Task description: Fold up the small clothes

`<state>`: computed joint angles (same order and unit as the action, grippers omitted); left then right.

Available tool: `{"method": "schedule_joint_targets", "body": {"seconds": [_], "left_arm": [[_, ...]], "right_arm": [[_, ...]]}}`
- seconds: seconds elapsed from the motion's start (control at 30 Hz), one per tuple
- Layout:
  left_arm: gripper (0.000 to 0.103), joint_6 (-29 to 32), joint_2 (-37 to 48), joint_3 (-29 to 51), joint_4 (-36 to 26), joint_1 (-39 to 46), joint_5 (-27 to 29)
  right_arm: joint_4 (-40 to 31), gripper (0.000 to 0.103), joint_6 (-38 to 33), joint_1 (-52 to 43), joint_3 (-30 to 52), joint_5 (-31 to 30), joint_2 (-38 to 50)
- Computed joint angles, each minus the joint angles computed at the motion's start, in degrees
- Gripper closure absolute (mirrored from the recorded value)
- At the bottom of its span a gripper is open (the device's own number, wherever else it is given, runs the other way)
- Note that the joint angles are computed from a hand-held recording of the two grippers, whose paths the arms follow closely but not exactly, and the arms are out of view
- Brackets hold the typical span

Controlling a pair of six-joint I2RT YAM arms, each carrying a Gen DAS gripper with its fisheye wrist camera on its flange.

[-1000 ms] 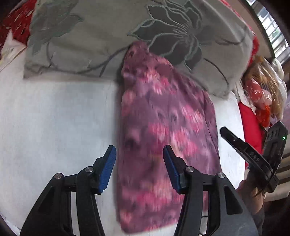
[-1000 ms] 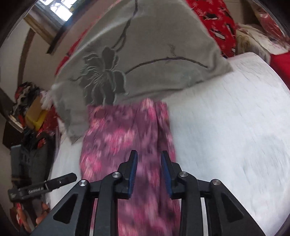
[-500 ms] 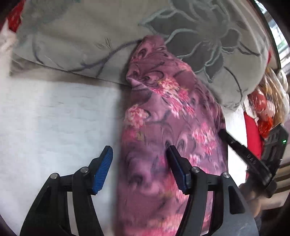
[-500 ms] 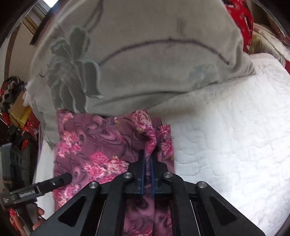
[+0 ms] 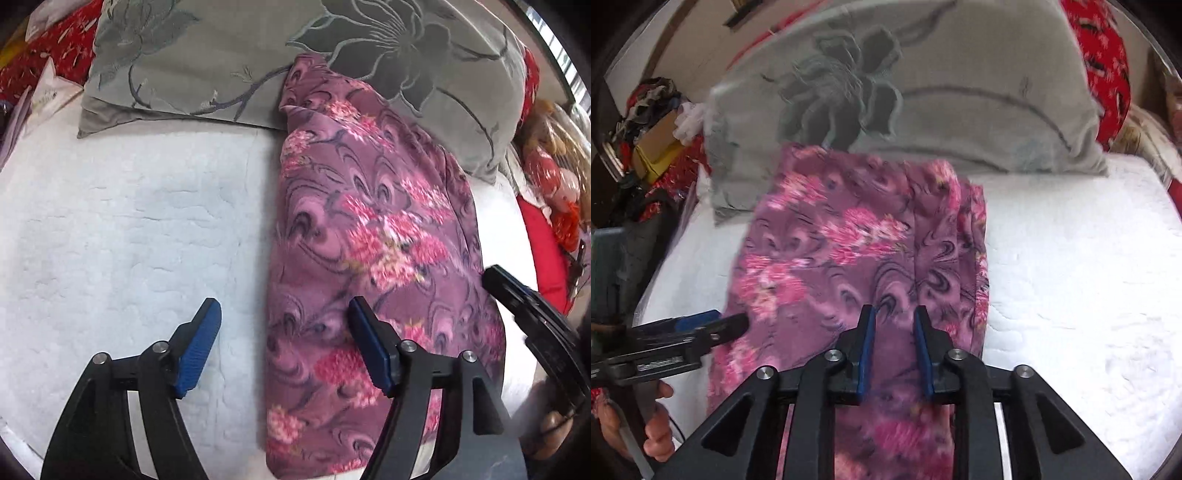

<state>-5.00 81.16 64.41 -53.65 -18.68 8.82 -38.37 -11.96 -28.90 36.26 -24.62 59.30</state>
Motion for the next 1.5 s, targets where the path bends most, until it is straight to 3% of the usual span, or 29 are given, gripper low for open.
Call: {"method": "schedule_joint_targets", "body": {"seconds": [0.13, 0.27, 0.3, 0.5, 0.67, 0.77, 0.83, 1.1, 1.13, 1.2, 1.3, 1.5], "left_arm": [[0.032, -2.24, -1.01, -0.66, -0.31, -2.39, -1.5], [0.032, -3.84, -2.21, -1.88, -0.95, -4.06, -2.5], [0.032, -5.46, -2.33, -2.47, -0.33, -6.07, -3.41], [0.032, -5.68, -2.14, -2.93, 0.12, -7.61, -4.87], [0.032, -3.64, -2.28, -1.76, -1.91, -4.17, -1.54], [0.032, -2.67, 0.89, 2.17, -1.79, -0.28, 2.46], [0.032, -2.62, 5.44, 6.47, -2.44, 1.13, 3.92], [0.032, -4.0, 21.27, 20.93, -2.93, 0.7, 6.42], [0.032, -4.09, 22.8, 21.8, -2.49, 0.17, 6.05], [0.031, -4.46, 25.29, 22.42, -1.22, -0.96, 5.33], [0.025, -5.56, 26.96, 23.0, 0.4, -1.95, 4.46], [0.026, -4.76, 22.84, 20.53, 1.67, -5.39, -1.74]], "right_arm": [[-9.12, 0.078, -8.97, -8.58, -2.15, -6.67, -8.84], [-11.29, 0.081, -15.82, -12.9, -7.3, -5.05, -10.44], [-12.34, 0.081, -18.48, -16.01, -8.37, -6.99, -12.37], [-13.68, 0.08, -18.46, -16.09, -8.25, -6.28, -13.45], [-15.42, 0.079, -19.73, -16.03, -5.91, -5.56, -11.18], [-14.93, 0.079, -17.53, -16.84, -1.73, -8.6, -6.37], [-11.44, 0.069, -12.19, -16.16, 1.53, -9.29, -1.93], [3.73, 0.067, 9.45, -4.04, 14.38, -1.87, 22.38], [4.35, 0.074, 11.08, -2.74, 15.57, -0.97, 24.74], [6.74, 0.098, 11.77, -0.75, 16.09, -0.28, 26.68], [9.75, 0.099, 10.87, 2.69, 15.25, 6.71, 28.82], [7.74, 0.093, 6.78, 2.13, 13.04, 6.12, 22.1]]}}
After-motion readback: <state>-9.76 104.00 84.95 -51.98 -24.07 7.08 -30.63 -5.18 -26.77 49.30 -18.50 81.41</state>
